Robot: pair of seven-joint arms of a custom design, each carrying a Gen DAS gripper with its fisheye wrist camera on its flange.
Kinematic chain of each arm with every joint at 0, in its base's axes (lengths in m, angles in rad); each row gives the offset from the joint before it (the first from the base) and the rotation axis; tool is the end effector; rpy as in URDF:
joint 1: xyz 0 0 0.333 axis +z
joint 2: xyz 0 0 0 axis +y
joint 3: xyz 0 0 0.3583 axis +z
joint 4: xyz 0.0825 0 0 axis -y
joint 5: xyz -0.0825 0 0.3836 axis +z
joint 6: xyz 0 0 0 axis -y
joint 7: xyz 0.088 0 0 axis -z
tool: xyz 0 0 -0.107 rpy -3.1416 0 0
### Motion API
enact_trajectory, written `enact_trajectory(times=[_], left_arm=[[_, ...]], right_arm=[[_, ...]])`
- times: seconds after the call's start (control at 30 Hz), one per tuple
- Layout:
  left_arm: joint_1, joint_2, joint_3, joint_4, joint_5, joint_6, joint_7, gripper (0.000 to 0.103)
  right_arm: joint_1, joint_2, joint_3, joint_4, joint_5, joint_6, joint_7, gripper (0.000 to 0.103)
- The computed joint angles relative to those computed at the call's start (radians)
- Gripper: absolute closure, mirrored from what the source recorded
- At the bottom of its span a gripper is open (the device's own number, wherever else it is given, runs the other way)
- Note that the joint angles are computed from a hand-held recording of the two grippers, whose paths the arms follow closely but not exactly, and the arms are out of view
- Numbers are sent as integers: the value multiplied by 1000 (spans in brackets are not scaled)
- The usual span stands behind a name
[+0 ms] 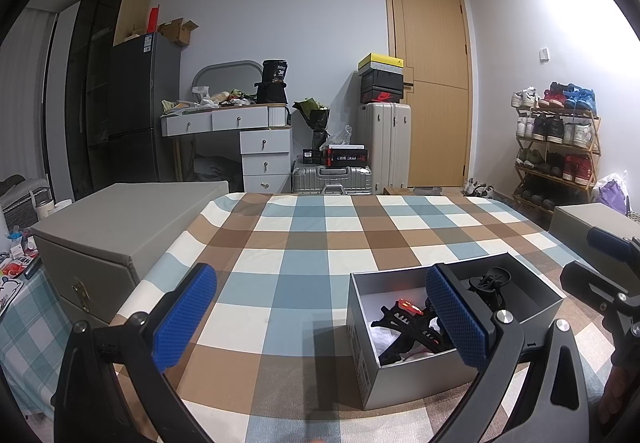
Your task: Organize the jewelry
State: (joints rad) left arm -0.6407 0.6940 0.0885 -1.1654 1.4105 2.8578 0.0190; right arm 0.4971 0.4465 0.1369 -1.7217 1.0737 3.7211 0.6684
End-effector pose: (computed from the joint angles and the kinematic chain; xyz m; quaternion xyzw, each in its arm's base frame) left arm 0.6450 -0.4909 0.4959 -0.4898 0.6397 -0.4688 0.3621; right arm 0.6116 0.2823 0.4971 -0.5962 0.5333 -0.3987 0.4486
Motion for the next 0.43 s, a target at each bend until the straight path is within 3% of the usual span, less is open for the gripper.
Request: enact_trajectory(times=[0.43], left_arm=[[0,4,-1,4,-5,5,7,1]], right_arm=[[1,0,-1,1,2,-1,-1,0]])
